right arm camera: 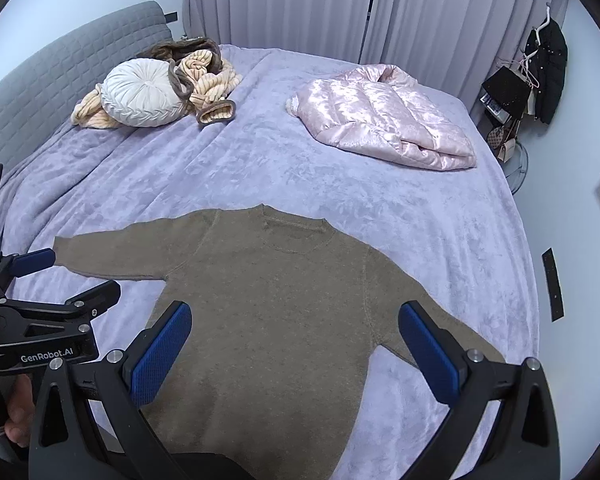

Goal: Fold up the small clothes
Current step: 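Move the right tool over the sweater sleeve nearest it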

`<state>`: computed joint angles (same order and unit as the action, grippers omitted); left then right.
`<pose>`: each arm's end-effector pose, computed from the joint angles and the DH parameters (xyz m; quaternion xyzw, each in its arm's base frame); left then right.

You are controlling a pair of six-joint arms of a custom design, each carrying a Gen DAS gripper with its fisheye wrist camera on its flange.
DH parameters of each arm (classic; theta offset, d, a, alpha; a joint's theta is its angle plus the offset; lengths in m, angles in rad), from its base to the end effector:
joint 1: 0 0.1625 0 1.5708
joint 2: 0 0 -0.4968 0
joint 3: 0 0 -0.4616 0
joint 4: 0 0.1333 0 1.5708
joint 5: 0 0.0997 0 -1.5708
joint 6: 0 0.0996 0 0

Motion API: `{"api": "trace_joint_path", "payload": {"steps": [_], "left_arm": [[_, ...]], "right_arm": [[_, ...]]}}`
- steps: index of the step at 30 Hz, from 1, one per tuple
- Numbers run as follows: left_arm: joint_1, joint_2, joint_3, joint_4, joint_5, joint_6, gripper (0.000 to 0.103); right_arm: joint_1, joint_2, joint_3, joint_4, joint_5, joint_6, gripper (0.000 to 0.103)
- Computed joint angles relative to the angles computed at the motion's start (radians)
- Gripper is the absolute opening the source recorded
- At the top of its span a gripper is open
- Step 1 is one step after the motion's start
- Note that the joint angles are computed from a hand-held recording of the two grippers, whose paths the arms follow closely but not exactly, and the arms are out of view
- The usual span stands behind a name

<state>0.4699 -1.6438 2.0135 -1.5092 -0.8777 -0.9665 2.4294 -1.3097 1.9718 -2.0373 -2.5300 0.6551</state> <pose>-0.3145 -0.3806 0.3799 0.1342 0.9118 -0.1821 0.3427 0.4721 -0.3392 0.2832 0.1345 -0.8738 0.2523 0.3933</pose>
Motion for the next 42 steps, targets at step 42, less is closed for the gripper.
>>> {"api": "trace_joint_path", "payload": {"steps": [42], "left_arm": [[-0.091,0.319,-0.071,-0.145,-0.103,0.16,0.103]], "right_arm": [[-0.122,-0.349,0.194,0.082,-0.024,0.252,0.103]]}}
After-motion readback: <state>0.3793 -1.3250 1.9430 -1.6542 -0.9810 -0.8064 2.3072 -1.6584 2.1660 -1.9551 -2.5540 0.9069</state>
